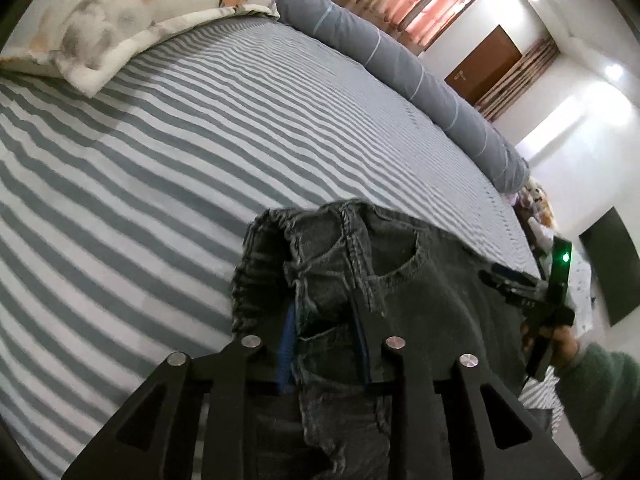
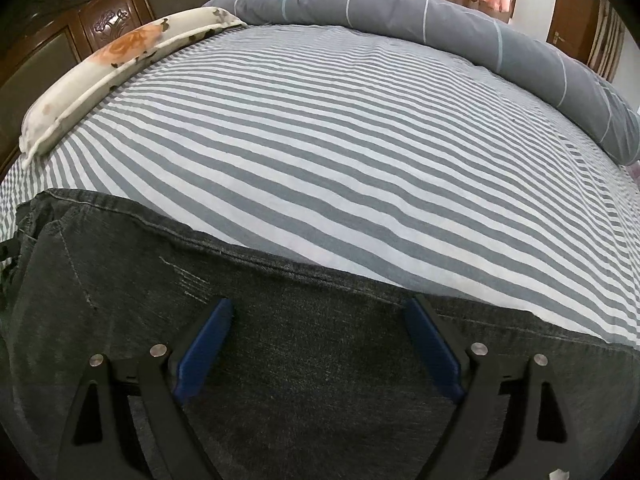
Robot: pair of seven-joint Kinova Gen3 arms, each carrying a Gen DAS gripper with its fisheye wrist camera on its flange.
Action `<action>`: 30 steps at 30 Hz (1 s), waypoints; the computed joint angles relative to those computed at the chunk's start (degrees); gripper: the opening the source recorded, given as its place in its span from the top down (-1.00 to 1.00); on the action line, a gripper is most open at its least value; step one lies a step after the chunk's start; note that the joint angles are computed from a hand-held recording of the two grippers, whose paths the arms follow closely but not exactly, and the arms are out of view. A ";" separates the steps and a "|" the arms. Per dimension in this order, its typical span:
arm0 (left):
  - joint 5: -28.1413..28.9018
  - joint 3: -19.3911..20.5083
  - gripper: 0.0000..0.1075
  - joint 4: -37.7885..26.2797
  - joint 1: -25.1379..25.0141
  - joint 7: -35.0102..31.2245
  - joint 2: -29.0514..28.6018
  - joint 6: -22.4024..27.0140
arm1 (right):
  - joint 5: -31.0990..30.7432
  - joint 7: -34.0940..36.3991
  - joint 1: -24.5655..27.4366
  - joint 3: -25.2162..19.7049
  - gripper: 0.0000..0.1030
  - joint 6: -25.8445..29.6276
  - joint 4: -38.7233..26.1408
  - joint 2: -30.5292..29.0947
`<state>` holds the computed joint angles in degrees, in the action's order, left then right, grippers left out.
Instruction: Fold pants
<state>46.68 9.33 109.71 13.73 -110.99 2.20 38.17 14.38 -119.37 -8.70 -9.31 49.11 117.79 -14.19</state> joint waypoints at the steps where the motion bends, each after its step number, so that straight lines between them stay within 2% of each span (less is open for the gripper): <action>1: -0.10 -0.58 0.46 -0.88 0.76 0.24 0.99 -0.24 | 0.02 -0.05 0.04 0.03 -0.72 -0.25 0.03 0.07; 6: -0.20 0.39 0.39 -4.62 0.90 2.46 4.24 -1.38 | -0.32 1.34 0.07 0.65 -0.77 -1.30 0.79 -0.35; 8: 2.17 -2.78 0.35 -5.27 3.30 2.37 5.47 -0.63 | -0.57 1.83 0.52 0.59 -0.79 -1.99 1.11 -0.45; 10: 3.89 -6.87 0.38 -4.67 6.92 2.62 5.13 -1.06 | -2.13 3.74 4.54 -2.17 -0.80 -2.97 1.47 -0.72; 12: 2.54 -11.11 0.76 -2.73 12.20 4.08 3.55 -4.83 | -4.82 7.02 9.85 -5.64 -0.80 -3.53 1.32 -0.84; 13: 2.41 -13.09 0.87 -1.48 14.85 4.10 2.85 -7.13 | -6.14 8.86 12.51 -7.40 -0.80 -3.53 1.09 -0.84; 14: 3.22 -14.24 0.89 -0.60 16.43 3.64 2.25 -8.67 | -7.21 10.33 15.16 -9.36 -0.80 -3.49 0.85 -0.82; 17: 9.62 -12.75 0.90 2.94 15.21 -0.48 -1.40 -12.36 | -11.15 17.03 22.94 -14.68 -0.80 -2.30 -0.66 -0.56; 19: 14.28 -11.81 0.90 4.75 14.03 -4.17 -4.11 -13.19 | -13.09 21.69 25.62 -15.97 -0.77 -1.00 -1.91 -0.19; 20: 16.61 -12.73 0.90 5.35 14.69 -6.19 -4.89 -13.10 | -13.57 24.02 26.05 -16.07 -0.76 -0.13 -2.83 0.26; 22: 21.27 -15.02 0.90 6.99 16.40 -10.39 -6.79 -13.18 | -14.06 28.68 23.92 -13.59 -0.71 1.43 -4.52 1.07; 26: 29.72 -14.21 0.90 9.44 14.57 -18.63 -8.51 -12.96 | -15.76 38.00 13.99 -3.03 -0.70 6.20 -9.31 3.87; 30: 31.23 -14.10 0.90 9.50 14.80 -20.52 -8.77 -13.77 | -17.57 47.32 5.61 7.58 -0.68 13.44 -14.96 8.64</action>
